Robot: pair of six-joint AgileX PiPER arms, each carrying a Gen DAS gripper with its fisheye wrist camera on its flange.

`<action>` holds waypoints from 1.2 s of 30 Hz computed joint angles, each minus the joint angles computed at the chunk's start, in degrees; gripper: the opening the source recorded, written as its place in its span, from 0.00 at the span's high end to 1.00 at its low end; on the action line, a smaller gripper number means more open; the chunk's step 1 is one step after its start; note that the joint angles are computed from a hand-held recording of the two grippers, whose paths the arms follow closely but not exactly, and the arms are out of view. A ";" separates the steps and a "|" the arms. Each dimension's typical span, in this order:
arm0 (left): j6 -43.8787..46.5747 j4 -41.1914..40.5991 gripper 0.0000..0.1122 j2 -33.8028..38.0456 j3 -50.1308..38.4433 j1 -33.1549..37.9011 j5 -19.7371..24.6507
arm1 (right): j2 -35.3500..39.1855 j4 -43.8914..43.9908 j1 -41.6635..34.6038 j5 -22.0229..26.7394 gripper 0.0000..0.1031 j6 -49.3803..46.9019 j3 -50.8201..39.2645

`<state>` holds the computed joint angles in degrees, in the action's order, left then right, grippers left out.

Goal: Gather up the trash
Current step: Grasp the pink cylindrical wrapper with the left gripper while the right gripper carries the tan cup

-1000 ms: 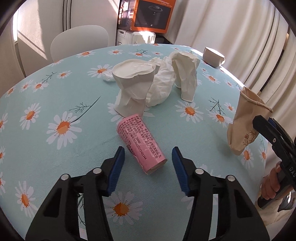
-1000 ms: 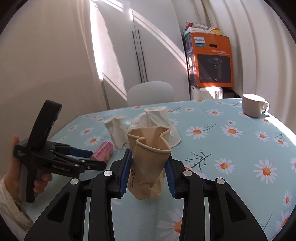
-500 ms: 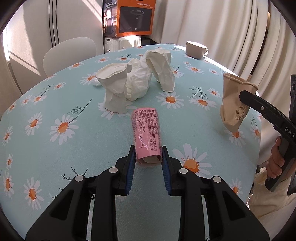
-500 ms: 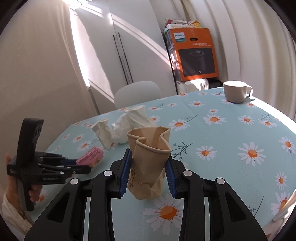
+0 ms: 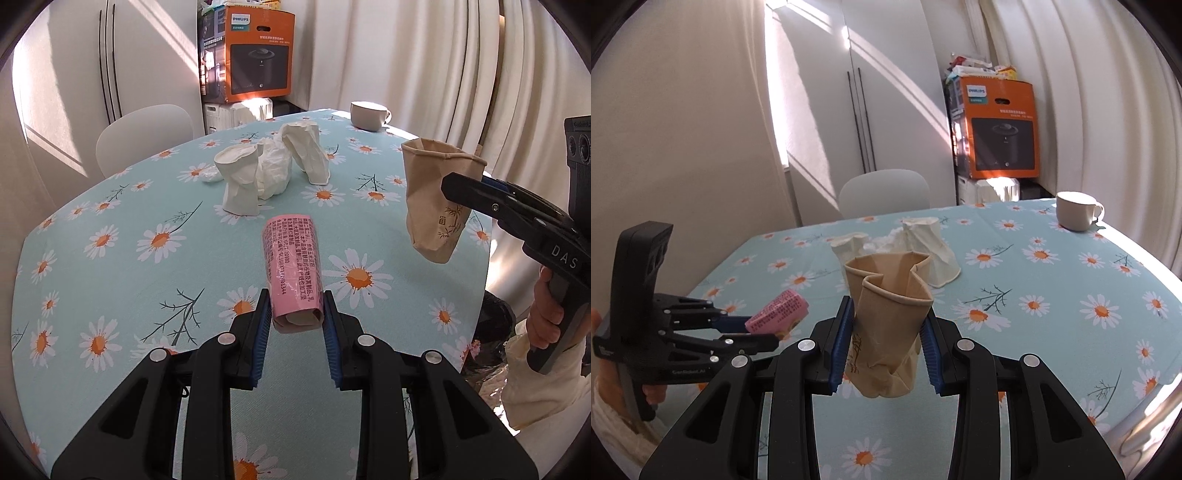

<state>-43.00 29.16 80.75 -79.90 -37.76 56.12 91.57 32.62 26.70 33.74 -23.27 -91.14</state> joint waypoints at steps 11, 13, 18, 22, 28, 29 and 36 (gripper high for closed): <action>-6.30 7.59 0.75 -2.47 2.11 -10.78 2.81 | -9.83 -6.97 4.54 -5.85 0.68 5.45 11.71; -7.33 8.58 0.75 -1.84 1.43 -12.69 3.59 | -11.84 -7.63 4.41 -6.53 0.68 5.70 13.81; -8.00 9.04 0.75 1.12 -1.76 -16.28 4.63 | -16.74 -4.91 1.76 -7.14 0.68 2.51 18.52; -5.75 7.38 0.75 4.75 -5.71 -17.70 4.12 | -21.23 -1.31 -2.43 -7.21 0.68 -0.94 22.88; 0.10 5.10 0.75 12.34 -14.79 -19.71 4.46 | -27.01 8.59 -13.46 -5.14 0.68 -10.13 29.12; 1.60 4.12 0.75 14.04 -17.05 -19.79 4.73 | -27.78 11.19 -16.10 -4.24 0.68 -12.48 30.03; 13.46 -3.02 0.75 26.85 -34.83 -20.66 8.31 | -31.64 24.95 -35.71 4.12 0.68 -27.14 35.68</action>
